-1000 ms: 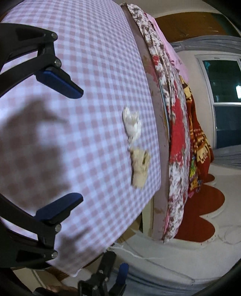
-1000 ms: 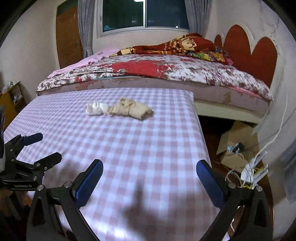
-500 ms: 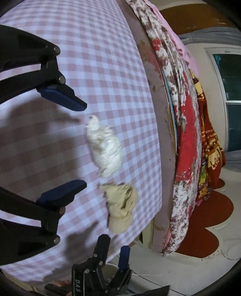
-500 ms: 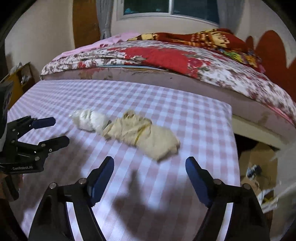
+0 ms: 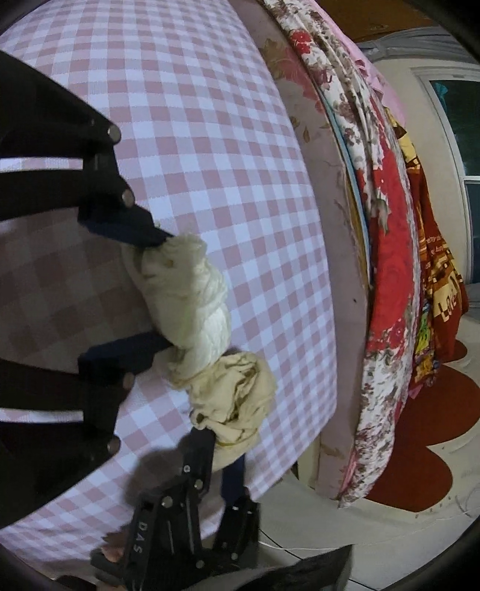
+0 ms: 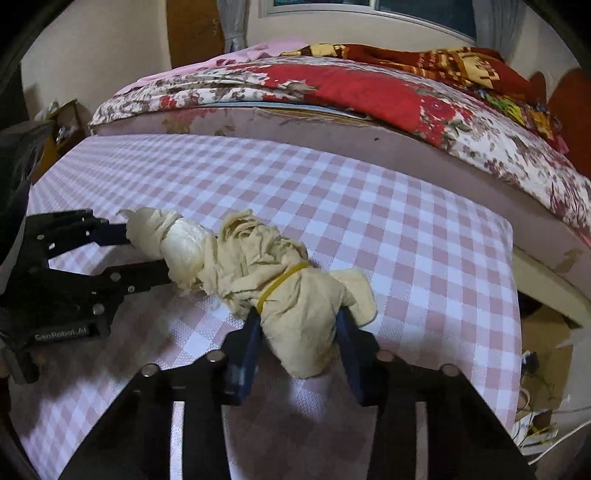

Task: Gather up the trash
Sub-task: 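Grasp the white tissue with the left tool while the right tool grasps the beige glove, then lift the tissue and glove and carry both tools over the bin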

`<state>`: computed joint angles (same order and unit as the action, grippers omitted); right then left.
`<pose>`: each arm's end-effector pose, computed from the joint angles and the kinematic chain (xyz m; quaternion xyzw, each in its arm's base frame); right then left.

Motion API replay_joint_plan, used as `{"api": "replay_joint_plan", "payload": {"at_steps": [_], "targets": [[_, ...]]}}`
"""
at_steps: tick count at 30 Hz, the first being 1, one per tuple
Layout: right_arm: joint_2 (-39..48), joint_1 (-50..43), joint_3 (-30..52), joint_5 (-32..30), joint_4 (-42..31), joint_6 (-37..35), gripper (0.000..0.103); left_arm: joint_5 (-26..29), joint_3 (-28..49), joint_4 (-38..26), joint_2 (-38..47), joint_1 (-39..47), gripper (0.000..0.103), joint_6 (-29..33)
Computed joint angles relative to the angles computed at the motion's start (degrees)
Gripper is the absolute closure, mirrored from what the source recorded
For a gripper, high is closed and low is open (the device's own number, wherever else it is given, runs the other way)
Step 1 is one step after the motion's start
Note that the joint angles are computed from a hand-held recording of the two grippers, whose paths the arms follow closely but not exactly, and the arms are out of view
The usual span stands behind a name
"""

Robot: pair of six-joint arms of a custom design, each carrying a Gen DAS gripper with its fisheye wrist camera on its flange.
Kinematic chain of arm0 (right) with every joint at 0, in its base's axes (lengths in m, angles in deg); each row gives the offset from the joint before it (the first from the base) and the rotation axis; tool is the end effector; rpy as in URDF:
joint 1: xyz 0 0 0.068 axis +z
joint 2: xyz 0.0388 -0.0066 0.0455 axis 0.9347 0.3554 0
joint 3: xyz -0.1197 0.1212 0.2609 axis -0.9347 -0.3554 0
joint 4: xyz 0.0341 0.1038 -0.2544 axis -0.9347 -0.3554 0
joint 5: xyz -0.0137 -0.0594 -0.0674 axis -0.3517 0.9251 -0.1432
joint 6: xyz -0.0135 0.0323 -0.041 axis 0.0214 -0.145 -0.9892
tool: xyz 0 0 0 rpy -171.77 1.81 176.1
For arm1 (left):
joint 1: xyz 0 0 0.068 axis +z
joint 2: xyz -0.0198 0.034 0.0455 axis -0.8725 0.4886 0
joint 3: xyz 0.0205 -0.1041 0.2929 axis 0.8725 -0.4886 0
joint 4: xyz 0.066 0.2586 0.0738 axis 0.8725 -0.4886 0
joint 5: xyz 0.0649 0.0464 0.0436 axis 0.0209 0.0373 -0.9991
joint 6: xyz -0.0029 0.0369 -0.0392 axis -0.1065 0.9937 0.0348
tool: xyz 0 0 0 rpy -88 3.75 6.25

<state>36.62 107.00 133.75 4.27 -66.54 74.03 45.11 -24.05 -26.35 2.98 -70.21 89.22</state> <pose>0.3041 0.2312 0.2780 -0.2193 0.9161 0.0853 0.3246 0.2816 -0.0531 0.2741 0.1415 0.9287 -0.0949 0.3293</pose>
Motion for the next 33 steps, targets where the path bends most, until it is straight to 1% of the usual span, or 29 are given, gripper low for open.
{"api": "replay_joint_plan", "payload": {"at_steps": [3, 6, 11, 16, 20, 21, 25, 26, 28, 30, 31, 33], "targets": [[-0.9, -0.1, -0.5, 0.3, -0.1, 2.7, 0.076, 0.7, -1.1, 0.7, -1.4, -0.5, 0.063, -0.9], [-4.4, 0.9, -3.4, 2.8, 0.5, 5.2, 0.077, 1.1, -2.9, 1.0, -4.9, -1.1, 0.064, -2.1], [-12.9, 4.1, -9.3, 7.0, -1.3, 9.4, 0.077, -1.0, -5.6, -1.2, -12.6, -3.1, 0.064, -3.2], [-22.5, 8.6, -14.5, 11.6, -5.7, 15.1, 0.077, -3.7, -8.1, -5.5, -22.0, -6.6, 0.064, -5.3], [-30.5, 14.9, -17.1, 17.3, -11.8, 21.6, 0.077, -7.2, -9.3, -9.4, -28.5, -11.4, 0.064, -7.7], [-31.7, 15.9, -17.5, 18.3, -12.9, 22.8, 0.077, -9.0, -9.5, -10.8, -30.5, -13.5, 0.064, -8.8], [-37.4, 22.6, -17.1, 24.2, -20.5, 31.0, 0.077, -12.6, -9.1, -14.6, -35.7, -19.1, 0.064, -13.2], [-38.6, 24.9, -16.8, 26.3, -23.0, 33.5, 0.077, -14.4, -8.9, -15.6, -36.9, -21.5, 0.064, -14.6], [-40.4, 29.8, -16.2, 30.2, -27.4, 38.9, 0.077, -18.6, -8.6, -17.6, -39.1, -27.4, 0.064, -18.1], [-42.0, 35.8, -15.5, 34.7, -33.7, 46.6, 0.077, -24.1, -8.1, -19.7, -40.7, -35.0, 0.064, -22.8], [-42.4, 37.7, -15.3, 36.1, -35.9, 49.2, 0.077, -26.5, -8.1, -20.7, -41.3, -38.6, 0.064, -25.1], [-42.9, 44.1, -14.5, 40.1, -43.1, 58.3, 0.077, -32.7, -7.8, -22.5, -41.4, -47.3, 0.064, -30.5]]}}
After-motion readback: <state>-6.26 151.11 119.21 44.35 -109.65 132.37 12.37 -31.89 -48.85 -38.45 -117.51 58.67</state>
